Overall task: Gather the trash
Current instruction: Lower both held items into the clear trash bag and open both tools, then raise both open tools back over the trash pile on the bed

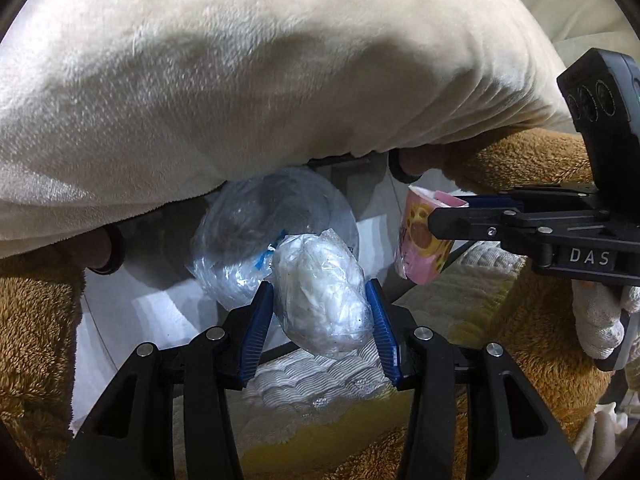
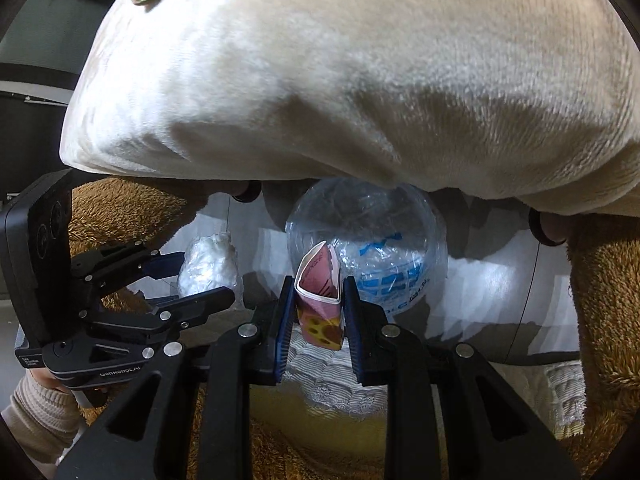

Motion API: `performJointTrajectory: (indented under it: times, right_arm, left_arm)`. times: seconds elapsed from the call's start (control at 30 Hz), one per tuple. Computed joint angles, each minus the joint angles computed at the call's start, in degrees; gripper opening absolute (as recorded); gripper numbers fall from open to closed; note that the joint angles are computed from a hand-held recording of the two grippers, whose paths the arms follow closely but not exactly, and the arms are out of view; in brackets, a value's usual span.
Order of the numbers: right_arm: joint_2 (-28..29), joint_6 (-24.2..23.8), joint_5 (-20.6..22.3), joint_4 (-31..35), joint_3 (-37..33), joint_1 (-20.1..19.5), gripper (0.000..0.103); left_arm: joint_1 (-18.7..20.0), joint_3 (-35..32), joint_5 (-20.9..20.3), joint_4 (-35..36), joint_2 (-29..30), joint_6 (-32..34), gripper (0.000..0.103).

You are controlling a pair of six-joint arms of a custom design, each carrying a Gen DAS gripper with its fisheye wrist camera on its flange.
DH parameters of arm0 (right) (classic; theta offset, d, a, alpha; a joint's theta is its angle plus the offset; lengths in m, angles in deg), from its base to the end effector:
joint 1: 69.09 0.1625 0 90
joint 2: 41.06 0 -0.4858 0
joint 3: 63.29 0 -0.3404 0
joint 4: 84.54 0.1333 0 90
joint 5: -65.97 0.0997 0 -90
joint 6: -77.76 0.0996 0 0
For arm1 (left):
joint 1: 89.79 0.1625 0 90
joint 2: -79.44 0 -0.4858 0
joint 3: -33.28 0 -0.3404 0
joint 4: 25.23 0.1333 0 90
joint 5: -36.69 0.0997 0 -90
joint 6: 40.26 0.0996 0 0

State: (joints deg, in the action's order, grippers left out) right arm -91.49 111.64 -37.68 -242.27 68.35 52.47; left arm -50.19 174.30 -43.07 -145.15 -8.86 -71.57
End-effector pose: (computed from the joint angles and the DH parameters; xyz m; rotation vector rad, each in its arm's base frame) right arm 0.3217 -0.3139 0.0832 -0.0172 -2.8138 -0.0977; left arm -0.1153 -0.2913 0.2482 0.5026 2.6906 0.2570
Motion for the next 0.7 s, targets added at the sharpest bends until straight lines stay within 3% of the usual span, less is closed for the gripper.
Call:
performJointTrajectory:
  times: [0.27, 0.37, 0.7]
  right_arm:
    - [0.1, 1.3, 0.2, 1.0, -0.1, -0.2, 0.030]
    - [0.0, 1.8, 0.0, 0.5, 0.3, -0.4, 0.038]
    - [-0.4, 1.1, -0.7, -0.4, 0.7, -0.2, 0.038]
  left_arm:
    - [1.5, -0.2, -0.5, 0.2, 1.4, -0.7, 0.048]
    - [1.3, -0.3, -0.4, 0.7, 1.3, -0.9, 0.063]
    - [1.1, -0.4, 1.2, 0.9, 0.4, -1.6, 0.063]
